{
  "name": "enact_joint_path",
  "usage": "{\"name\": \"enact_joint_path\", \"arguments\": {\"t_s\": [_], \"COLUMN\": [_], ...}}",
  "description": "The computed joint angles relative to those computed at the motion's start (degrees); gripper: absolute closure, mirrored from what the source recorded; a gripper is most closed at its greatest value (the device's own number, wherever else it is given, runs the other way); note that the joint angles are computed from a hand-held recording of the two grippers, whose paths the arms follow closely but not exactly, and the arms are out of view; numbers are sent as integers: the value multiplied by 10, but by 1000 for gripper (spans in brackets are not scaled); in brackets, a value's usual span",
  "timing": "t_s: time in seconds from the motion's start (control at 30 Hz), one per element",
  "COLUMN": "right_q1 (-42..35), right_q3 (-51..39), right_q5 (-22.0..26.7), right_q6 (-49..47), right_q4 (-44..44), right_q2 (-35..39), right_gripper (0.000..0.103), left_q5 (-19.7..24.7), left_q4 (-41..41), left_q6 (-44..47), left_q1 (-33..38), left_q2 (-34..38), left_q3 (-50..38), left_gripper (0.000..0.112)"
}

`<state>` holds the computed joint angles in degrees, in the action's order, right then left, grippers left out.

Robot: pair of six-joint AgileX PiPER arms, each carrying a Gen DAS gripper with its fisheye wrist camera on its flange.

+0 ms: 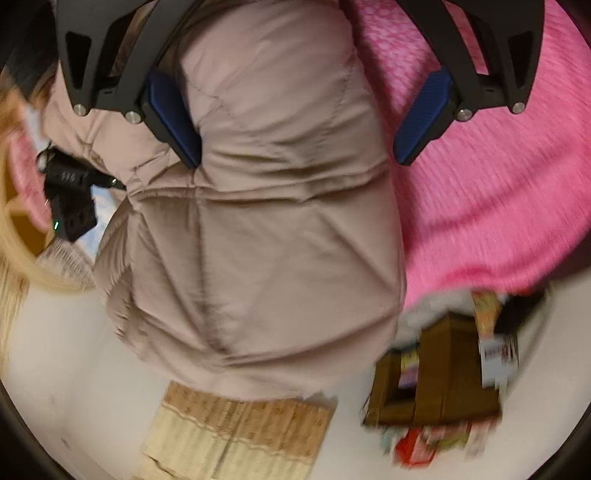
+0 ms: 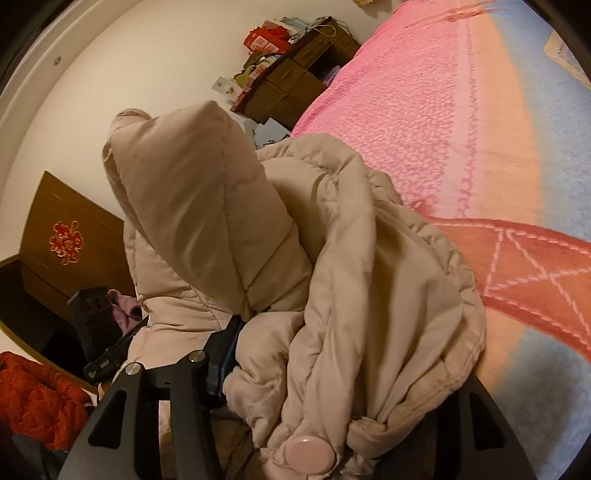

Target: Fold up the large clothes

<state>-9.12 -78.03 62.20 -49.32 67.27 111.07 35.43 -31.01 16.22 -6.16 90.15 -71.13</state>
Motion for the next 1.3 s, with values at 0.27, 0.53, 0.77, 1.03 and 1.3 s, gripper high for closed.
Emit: {"name": "enact_joint_path", "arguments": {"t_s": [0.27,0.53,0.77,1.03,1.3], "right_q1": [2,30,37,42,59], "right_q3": [1,-8,-13,0,52], "right_q5": [-21,-59,-71,-80,-159], "right_q6": [6,49,55,82,162], "right_q4": [-23,-54,-59,-69,-137], "right_q2": [-5,-14,-11,-29,-139], "right_gripper": [49,49,48,44,27], "left_q5": [-9,-33,-99,-93,-48], "left_q4": [-1,122,250,227,420], "left_q6": [19,-82,-179,-159,-359], "left_q1": [2,-32,-62,-51,-115], "left_q2": [20,13,-3,-5,-98], "left_q3": [-2,-15,27,26,42], "left_gripper": [9,9,9,9,9]}}
